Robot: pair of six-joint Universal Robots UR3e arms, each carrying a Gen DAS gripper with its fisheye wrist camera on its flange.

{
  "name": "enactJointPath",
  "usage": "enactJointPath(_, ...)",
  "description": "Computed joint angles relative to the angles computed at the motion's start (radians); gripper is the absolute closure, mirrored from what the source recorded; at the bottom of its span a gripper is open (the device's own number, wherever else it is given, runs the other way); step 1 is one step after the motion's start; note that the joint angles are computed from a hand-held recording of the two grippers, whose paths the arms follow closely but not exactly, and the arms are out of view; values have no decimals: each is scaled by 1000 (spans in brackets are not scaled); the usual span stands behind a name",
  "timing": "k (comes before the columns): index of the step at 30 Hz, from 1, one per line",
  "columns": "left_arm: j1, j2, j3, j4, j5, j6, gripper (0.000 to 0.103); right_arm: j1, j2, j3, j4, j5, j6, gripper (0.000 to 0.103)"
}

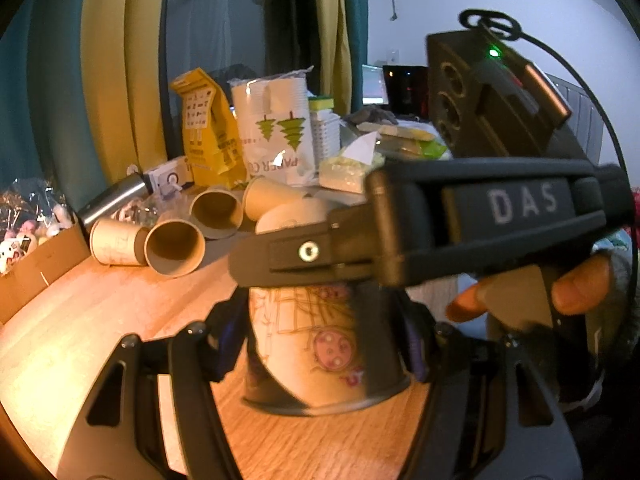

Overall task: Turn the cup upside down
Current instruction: 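Lift the cup with the left tool while the right tool approaches its base, then grasp the cup with the right tool while the left tool releases it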

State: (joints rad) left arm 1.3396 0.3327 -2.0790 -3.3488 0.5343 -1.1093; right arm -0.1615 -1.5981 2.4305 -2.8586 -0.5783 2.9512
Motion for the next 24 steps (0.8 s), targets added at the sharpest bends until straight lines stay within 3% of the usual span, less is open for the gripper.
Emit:
enactJointPath(6, 16, -8, 0, -14, 13, 10, 38, 3, 10, -11, 39, 43, -41, 33)
enactJointPath(24, 11, 10, 10, 4, 9, -22, 37, 10, 15, -35, 75, 53, -65, 39)
